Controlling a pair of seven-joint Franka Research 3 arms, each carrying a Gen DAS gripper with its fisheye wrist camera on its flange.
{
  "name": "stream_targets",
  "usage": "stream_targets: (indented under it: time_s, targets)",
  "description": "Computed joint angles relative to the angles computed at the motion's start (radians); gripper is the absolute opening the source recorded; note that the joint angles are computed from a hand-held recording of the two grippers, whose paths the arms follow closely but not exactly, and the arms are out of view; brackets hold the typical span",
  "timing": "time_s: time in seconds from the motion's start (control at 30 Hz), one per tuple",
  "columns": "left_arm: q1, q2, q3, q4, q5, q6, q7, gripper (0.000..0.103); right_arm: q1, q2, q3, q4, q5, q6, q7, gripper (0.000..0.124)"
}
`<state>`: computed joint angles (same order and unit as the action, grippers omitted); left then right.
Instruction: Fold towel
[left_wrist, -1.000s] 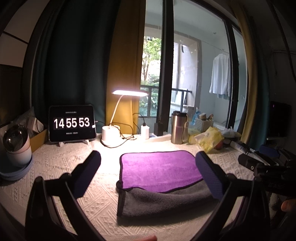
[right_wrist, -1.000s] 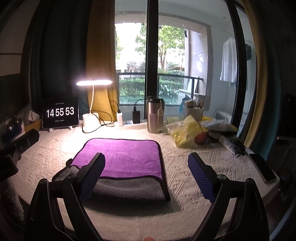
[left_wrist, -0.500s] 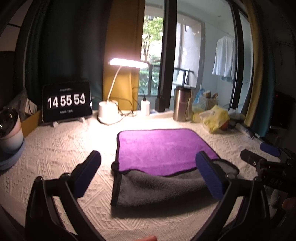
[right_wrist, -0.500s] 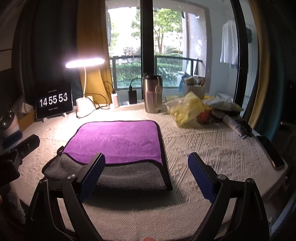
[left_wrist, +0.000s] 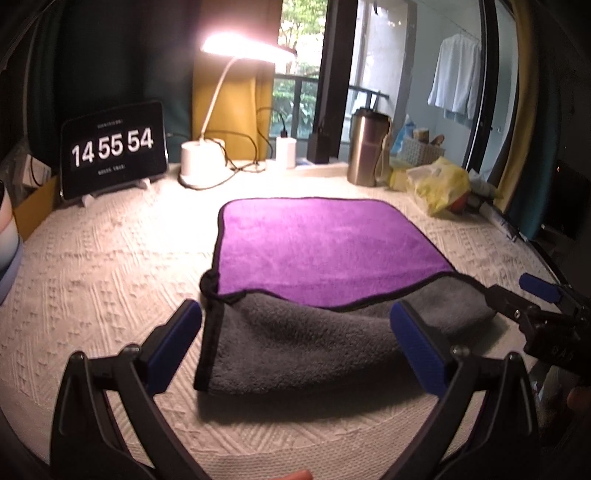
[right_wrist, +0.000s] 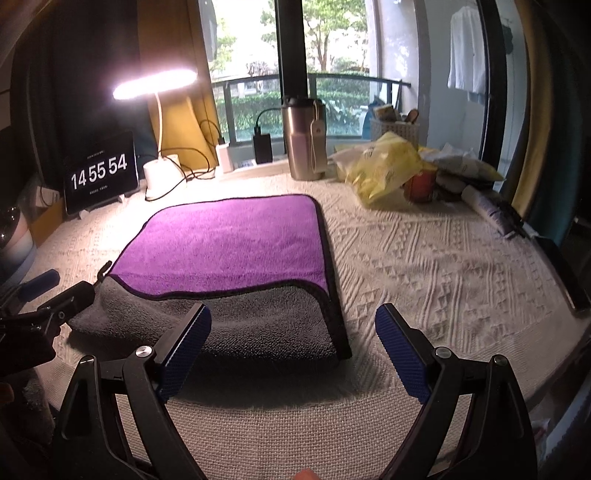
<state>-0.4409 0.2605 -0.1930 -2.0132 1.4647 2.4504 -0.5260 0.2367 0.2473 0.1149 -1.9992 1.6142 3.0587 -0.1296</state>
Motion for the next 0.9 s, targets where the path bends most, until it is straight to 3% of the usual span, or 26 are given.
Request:
stream_targets:
  time_s: [0.63, 0.83, 0.9]
  targets:
    - [0.052, 0.068, 0.049, 0.045, -0.233, 0.162, 0.178, 0.101, -0.086, 0.118, 0.054, 0.079, -0.54, -0.092, 0.459, 0.079]
    - [0.055, 0.08, 0.061, 0.054, -0.304, 0.18, 0.244, 0.087, -0.118, 0.143, 0.074, 0.112, -0.634, -0.141, 0.533, 0.076]
    - [0.051, 0.081, 0.064, 0.055, -0.324, 0.173, 0.264, 0.078, -0.117, 0.153, 0.07, 0.121, -0.672, -0.152, 0.566, 0.071]
